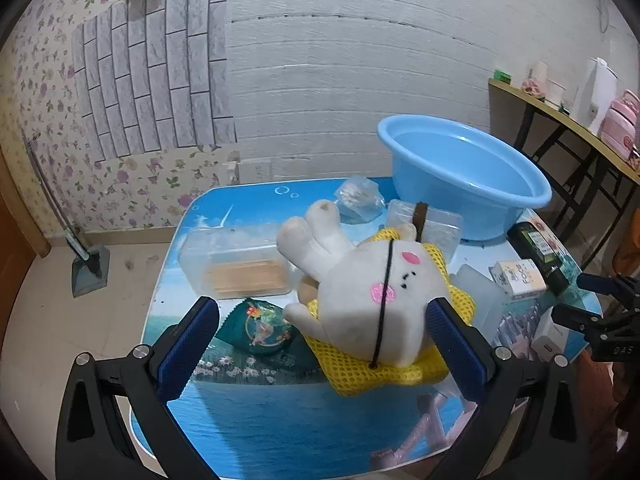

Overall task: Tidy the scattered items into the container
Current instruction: 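Grasp the white plush bunny with the left gripper while the right gripper grasps the white charger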

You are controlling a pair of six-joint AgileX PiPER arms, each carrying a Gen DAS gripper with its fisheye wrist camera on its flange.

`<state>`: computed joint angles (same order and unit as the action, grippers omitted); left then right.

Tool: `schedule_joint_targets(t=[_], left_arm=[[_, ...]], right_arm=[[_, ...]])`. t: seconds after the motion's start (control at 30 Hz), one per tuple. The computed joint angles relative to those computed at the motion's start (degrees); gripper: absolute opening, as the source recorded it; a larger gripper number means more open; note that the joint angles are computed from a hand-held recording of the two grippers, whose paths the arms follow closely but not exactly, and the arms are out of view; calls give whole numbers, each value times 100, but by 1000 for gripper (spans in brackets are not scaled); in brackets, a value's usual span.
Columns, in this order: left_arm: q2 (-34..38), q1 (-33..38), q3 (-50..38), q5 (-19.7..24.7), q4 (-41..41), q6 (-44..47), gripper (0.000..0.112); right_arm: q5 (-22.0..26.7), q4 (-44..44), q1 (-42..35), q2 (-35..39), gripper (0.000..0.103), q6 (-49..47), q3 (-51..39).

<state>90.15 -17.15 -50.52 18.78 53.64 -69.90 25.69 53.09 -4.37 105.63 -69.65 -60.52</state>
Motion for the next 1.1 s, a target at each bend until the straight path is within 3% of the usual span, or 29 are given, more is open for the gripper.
schedule_joint_targets(t=[0.27,0.47,0.6,0.87,1.1], left_arm=[[211,-40,-8,-271,-760,798,103],[308,38,-40,-391,-1984,1929,103],[276,-3,31,-431,-1909,1890,103],[291,56,9,-487,-2235,2285,103],[373,24,-199,-463,-2350,2484,103]], right_arm=[[138,-312,-35,153,98,150,28],[225,88,-121,106,98,-410,141],[373,324,-183,111,98,-742,176],[408,-86,-116,223,97,-400,70],[463,-333,-51,287,75,-357,39]])
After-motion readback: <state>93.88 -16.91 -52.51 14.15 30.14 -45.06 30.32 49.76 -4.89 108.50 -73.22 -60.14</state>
